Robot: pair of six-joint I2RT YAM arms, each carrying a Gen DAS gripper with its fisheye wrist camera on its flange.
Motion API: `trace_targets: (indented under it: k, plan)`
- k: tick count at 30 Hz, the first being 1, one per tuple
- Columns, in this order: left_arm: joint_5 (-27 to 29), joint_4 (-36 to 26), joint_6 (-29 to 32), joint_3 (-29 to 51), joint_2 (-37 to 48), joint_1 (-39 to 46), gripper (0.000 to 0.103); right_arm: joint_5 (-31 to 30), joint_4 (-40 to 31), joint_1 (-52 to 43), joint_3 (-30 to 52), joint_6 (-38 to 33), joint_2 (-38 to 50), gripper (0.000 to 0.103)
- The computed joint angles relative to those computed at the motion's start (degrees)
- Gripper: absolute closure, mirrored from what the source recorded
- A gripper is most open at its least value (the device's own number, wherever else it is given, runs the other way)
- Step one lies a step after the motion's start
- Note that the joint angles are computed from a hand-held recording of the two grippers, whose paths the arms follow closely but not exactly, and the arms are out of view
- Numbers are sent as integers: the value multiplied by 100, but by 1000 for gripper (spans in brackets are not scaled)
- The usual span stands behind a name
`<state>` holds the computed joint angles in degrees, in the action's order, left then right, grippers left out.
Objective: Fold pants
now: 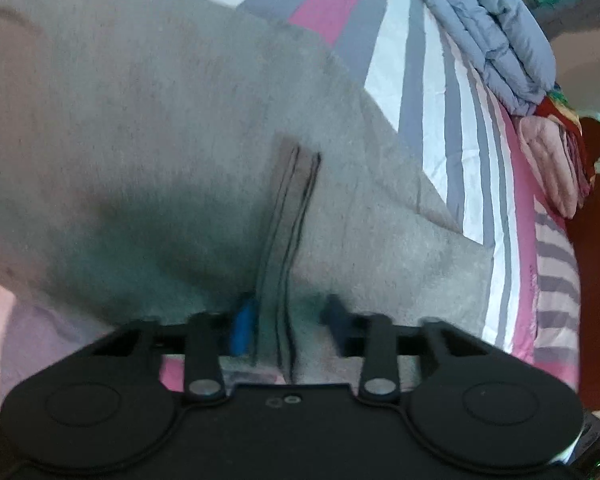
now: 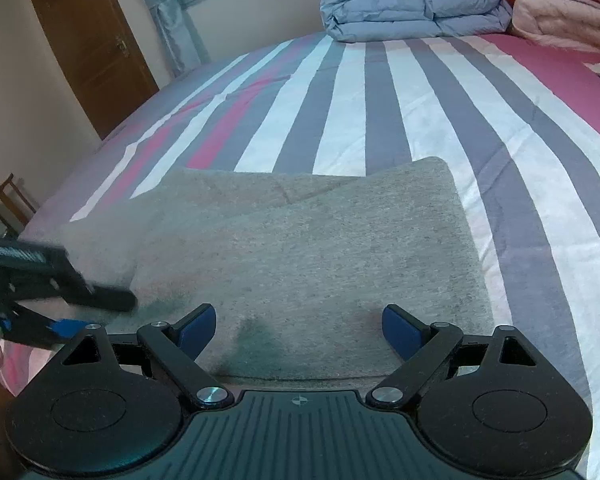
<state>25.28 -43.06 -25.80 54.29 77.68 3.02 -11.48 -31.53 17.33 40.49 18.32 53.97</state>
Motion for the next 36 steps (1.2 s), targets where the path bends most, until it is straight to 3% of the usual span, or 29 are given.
trace_targets:
  k: [1,3,7,14,19,21,25,27,32,36]
  plan:
    - [-36,62,19,-48,-14,-38,85,-8,16,-10,-3,18,11,13]
    - [-50,135,-92,-161,-182,5,102,-4,40,-21,-4,34,38,13]
    - [-286,538,-78,-203,-726,-199,102,20,81,-13,-55,56,-6,13]
    - [-436,726,253,761,-498,-502,102,201,184,171,-11,345,-150,13]
    - [-464,541,504,-124,-140,86,102,478,129,474,274,213,348,13]
    - [-291,813,530,-546,-237,246,96,615,90,652,279,73,504,13]
    - [-263,311,535,-249,-474,415,92,766,162,854,194,37,507,13]
    - [-283,74,775,-219,-824,751,83,662,217,834,232,203,498,13]
    - [-389,-482,1359,-117,-1451,2289,66,608,385,968,359,432,560,13]
    - [-285,-565,1598,-41,-1208,3729,52,732,447,1280,484,547,733,13]
